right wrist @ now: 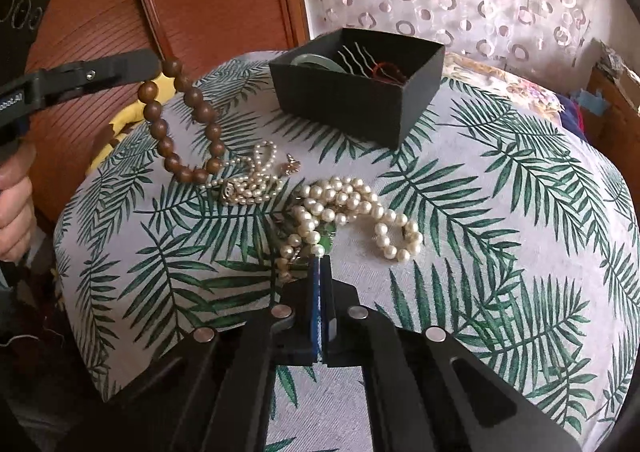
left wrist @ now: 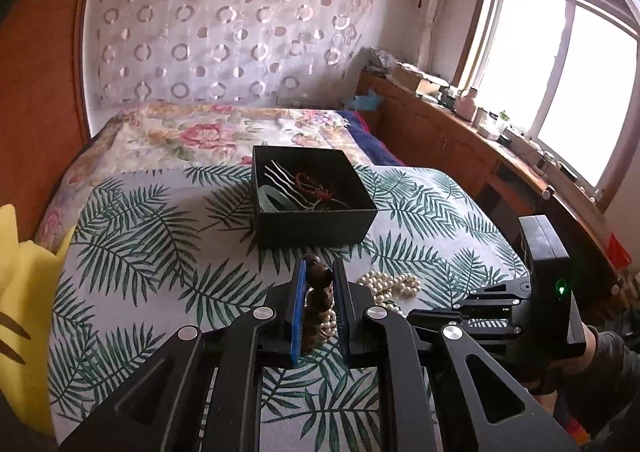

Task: Organize jewelry
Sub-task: 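Lift the bead strand with the left gripper while the right gripper lifts the pearl necklace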

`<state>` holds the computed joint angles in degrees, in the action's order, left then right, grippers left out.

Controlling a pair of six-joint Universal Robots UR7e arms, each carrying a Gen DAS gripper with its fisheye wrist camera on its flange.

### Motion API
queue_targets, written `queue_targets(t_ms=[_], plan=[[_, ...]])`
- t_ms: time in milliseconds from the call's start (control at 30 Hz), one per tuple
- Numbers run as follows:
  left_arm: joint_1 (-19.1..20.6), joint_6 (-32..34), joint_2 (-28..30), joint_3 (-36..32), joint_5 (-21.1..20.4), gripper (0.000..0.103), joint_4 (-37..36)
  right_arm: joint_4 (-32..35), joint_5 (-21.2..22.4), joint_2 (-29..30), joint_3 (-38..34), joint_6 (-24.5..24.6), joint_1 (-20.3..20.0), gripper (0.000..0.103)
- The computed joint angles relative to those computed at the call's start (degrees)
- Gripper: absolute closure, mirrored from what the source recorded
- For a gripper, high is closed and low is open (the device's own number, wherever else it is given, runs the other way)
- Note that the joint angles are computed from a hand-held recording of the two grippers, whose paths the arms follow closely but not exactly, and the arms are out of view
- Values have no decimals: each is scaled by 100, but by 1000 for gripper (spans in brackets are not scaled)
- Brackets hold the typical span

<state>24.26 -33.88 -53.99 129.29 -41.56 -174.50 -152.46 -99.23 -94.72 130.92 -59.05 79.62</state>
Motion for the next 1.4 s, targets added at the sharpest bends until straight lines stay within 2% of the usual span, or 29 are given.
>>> queue_targets(t_ms=[133, 300, 333, 467, 533, 833, 1167, 1400], plan=[[-1, -14, 8, 17, -17, 91, -2, -198, -272, 183, -20, 93, 194, 98], [-6, -26, 13, 13, -9, 91, -6, -273, -561, 376, -109, 289, 321, 80], [-9, -27, 20, 16, -2, 91, -17, -222, -565, 384, -139, 339, 317, 80], [-14, -38, 24, 16, -8, 91, -13, -232, -608, 388, -120, 378, 340, 81], [-12, -45, 17, 38, -22, 91, -28, -25, -535, 351, -171, 439, 297, 94], [-10, -23, 51, 48, -24, 91, -95, 42, -151, 29, -118, 382, 209, 95], [47, 475, 90, -155, 42, 91, -407, 260, 370, -162, -585, 372, 591, 95], [155, 872, 162, -405, 46, 91, -539, 173, 504, -111, -862, 355, 806, 95]])
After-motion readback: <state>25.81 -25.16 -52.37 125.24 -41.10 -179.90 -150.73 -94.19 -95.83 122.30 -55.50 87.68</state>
